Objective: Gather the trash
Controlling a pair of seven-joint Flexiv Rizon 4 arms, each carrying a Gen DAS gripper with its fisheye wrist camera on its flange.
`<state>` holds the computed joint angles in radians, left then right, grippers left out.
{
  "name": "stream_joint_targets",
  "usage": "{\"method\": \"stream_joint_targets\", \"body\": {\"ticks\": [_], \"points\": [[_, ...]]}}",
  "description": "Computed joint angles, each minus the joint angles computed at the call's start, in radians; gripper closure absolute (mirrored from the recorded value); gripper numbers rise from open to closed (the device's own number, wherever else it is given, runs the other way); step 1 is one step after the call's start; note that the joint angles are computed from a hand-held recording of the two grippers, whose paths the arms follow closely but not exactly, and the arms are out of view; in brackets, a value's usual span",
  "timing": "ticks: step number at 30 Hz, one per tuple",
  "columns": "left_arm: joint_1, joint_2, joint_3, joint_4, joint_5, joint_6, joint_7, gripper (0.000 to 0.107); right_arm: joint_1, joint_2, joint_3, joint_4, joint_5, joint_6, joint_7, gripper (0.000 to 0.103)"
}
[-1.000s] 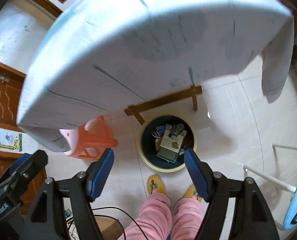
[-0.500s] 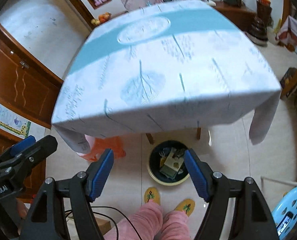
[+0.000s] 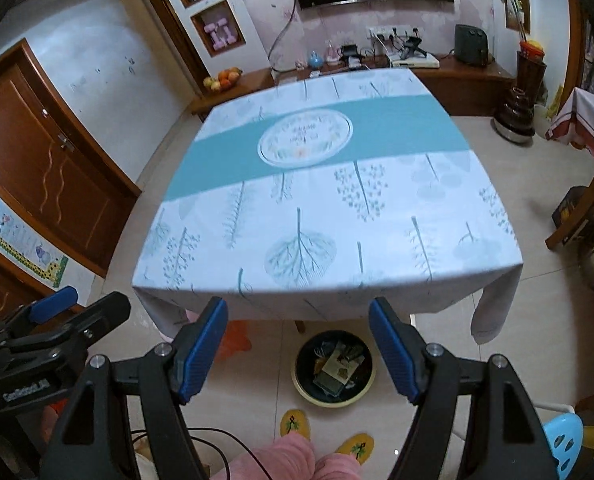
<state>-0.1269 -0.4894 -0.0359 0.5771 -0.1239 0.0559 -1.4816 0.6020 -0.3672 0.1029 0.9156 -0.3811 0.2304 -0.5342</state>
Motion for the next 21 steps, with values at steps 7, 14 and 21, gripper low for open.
{"method": "stream_joint_targets", "body": {"ticks": [7, 14, 21], "points": [[-0.019, -0.014, 0.007, -0.05, 0.022, 0.01, -0.027, 0.005, 0.027, -0.017, -0.017, -0.071, -0.053, -0.017, -0.039, 0.03], [-0.032, -0.01, 0.012, -0.049, 0.04, 0.024, -0.032, 0.005, 0.042, -0.018, -0.033, -0.085, -0.089, -0.036, -0.053, 0.03], [-0.039, -0.009, 0.012, -0.055, 0.05, 0.023, -0.038, 0.005, 0.05, -0.014, -0.036, -0.082, -0.112, -0.047, -0.04, 0.03]]}}
